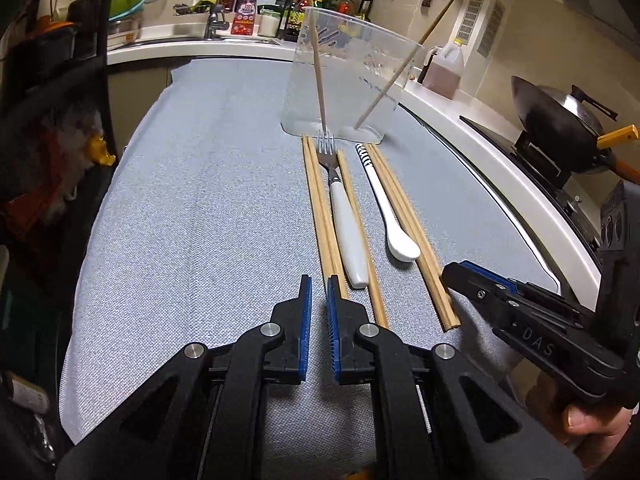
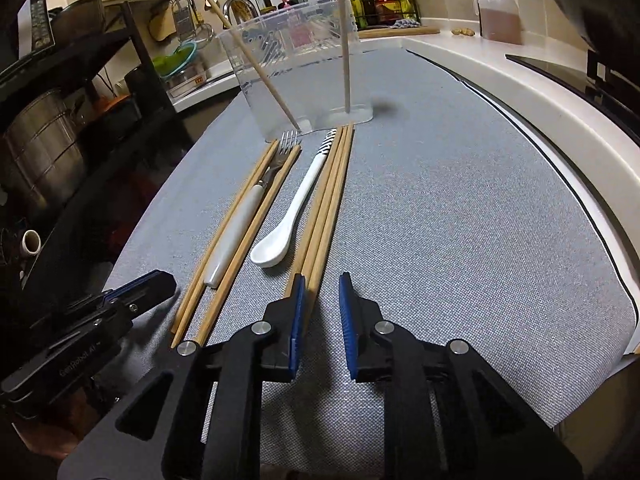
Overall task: Organize utensils
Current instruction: 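Close the left tool on another chopstick while the right tool grasps one too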
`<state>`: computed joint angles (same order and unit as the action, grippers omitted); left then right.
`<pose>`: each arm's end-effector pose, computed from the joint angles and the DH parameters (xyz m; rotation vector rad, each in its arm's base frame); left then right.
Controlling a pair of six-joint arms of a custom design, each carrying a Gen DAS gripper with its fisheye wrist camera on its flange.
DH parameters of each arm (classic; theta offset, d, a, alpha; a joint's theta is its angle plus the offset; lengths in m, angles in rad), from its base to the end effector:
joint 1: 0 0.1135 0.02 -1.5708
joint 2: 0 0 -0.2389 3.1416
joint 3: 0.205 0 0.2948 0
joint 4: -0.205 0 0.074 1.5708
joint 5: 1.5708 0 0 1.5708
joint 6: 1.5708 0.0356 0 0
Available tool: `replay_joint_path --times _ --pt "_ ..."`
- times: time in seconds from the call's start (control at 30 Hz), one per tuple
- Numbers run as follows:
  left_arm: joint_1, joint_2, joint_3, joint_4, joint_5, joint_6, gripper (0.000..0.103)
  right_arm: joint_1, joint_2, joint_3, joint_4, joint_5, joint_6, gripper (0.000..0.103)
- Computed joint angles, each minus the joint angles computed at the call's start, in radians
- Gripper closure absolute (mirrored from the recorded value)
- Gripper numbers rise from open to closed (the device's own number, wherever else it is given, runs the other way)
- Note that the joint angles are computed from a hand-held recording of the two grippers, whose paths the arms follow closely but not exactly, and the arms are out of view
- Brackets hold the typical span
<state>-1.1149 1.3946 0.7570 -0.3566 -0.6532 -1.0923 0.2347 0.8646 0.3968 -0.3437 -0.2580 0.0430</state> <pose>0.1522 -0.2612 0.1394 -0.2052 2.3040 -0.2583 0.2160 0.0610 0.1400 -0.3517 2.3660 0.4388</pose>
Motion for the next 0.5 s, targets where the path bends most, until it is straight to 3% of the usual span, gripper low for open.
replay_joint_path --times 0.17,0.27,0.5 --pt "-0.006 0.037 0.026 0.007 0.015 0.017 0.095 0.002 -0.001 -0.003 -0.002 0.002 -0.006 0.084" --pt "-0.011 0.081 0.073 -0.062 0.003 -0.003 0.095 0.016 -0.001 -0.002 -0.005 0.052 -0.015 0.084" --pt "-0.023 0.1 0.091 -0.08 -0.013 -0.005 0.095 0.018 -0.02 -0.009 -0.019 0.087 -0.022 0.083"
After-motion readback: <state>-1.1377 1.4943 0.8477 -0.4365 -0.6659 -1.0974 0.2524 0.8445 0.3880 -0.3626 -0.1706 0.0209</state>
